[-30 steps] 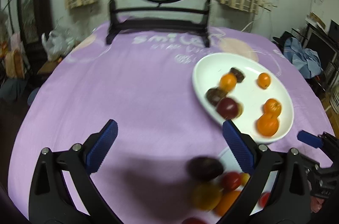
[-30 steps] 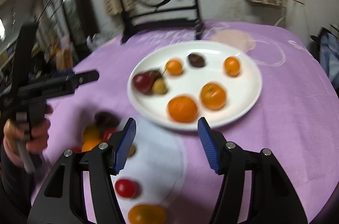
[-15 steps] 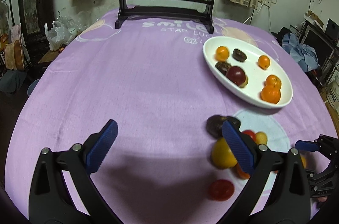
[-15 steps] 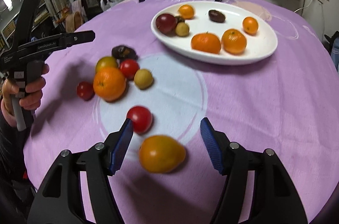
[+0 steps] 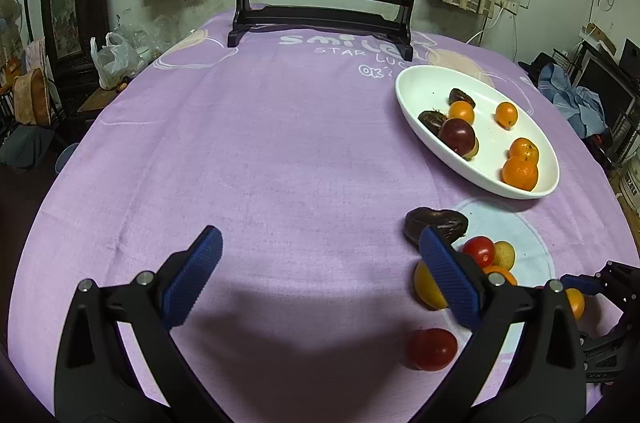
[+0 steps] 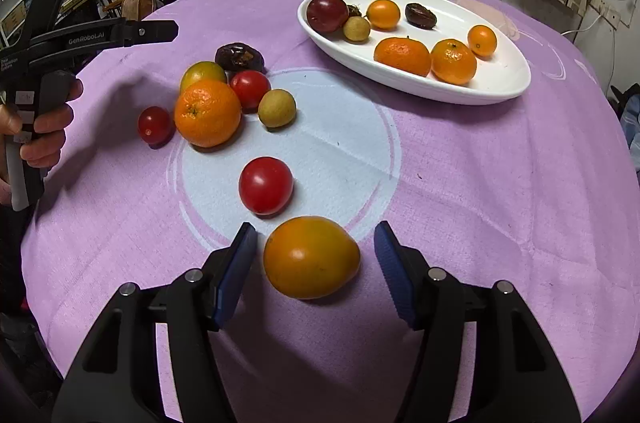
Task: Organize fruits
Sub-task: 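Grasp a red tomato with the left tool while the right tool grasps an orange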
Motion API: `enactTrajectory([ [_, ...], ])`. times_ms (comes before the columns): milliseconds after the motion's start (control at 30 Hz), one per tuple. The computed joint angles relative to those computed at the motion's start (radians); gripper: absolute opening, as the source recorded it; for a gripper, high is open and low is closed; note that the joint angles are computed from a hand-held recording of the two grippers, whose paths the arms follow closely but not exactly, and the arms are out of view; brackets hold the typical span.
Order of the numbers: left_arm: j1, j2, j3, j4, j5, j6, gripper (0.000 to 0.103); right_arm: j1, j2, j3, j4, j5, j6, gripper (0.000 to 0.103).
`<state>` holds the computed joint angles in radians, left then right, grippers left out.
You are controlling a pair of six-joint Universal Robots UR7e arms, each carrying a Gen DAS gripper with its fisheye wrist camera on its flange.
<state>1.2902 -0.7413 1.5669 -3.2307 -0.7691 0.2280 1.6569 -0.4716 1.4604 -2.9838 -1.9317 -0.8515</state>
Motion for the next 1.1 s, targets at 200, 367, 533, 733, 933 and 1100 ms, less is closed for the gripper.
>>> enactTrajectory([
  [200, 0.002, -0.007, 0.005, 0.022, -0.008, -0.008, 0.101, -0.008, -0.012, 0.002, 0.017, 0.028, 0.010, 0.044],
  [367, 0.029, -0.081, 0.051, 0.200, -0.227, -0.021, 0.101, -0.030, -0.038, -0.005, 0.041, 0.107, 0.096, 0.043],
  [533, 0.008, -0.085, 0.113, 0.195, -0.250, 0.144, 0.090, -0.038, -0.046, -0.008, 0.038, 0.119, 0.148, 0.043],
  [733, 0.007, -0.083, 0.111, 0.266, -0.254, 0.158, 0.073, -0.037, -0.046, -0.005, 0.041, 0.114, 0.156, 0.043],
  [933, 0.000, -0.064, 0.108, 0.290, -0.217, 0.187, 0.055, -0.037, -0.043, -0.013, 0.050, 0.111, 0.156, 0.043],
  [1100, 0.001, -0.059, 0.103, 0.296, -0.210, 0.188, 0.044, -0.037, -0.043, -0.012, 0.049, 0.109, 0.157, 0.043],
])
